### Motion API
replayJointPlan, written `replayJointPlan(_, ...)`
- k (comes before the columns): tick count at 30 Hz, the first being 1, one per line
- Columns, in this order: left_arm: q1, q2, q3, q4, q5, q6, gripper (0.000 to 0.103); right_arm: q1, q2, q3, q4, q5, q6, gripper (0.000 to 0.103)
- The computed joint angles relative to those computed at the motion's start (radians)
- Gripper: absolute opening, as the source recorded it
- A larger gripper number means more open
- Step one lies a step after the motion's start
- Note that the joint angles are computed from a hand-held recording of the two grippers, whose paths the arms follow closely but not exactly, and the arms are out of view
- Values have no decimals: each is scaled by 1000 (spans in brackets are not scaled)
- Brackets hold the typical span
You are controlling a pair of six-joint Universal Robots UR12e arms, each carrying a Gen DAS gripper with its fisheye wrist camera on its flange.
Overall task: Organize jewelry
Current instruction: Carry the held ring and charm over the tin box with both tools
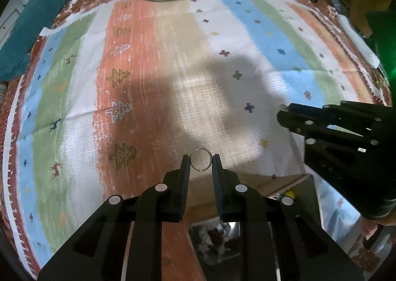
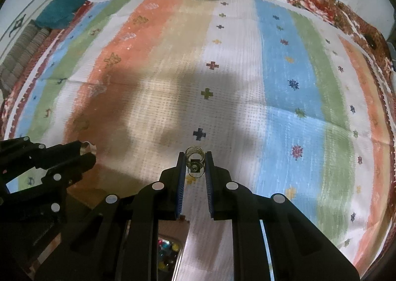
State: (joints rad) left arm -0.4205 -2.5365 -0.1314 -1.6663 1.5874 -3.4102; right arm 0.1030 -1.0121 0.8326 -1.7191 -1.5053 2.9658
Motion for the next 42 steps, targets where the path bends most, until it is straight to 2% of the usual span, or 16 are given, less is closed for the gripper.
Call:
replayJointPlan(7, -11, 55, -88, 76, -6, 12, 18, 1, -26, 30, -41, 5, 5, 16)
replayJointPlan(18, -11, 157, -267, 205, -12, -16, 18, -2, -67, 79, -78, 24, 2, 16)
replayJointPlan(42, -28, 300, -508, 375, -18, -25, 18, -2, -169, 206, -159, 70, -25, 16)
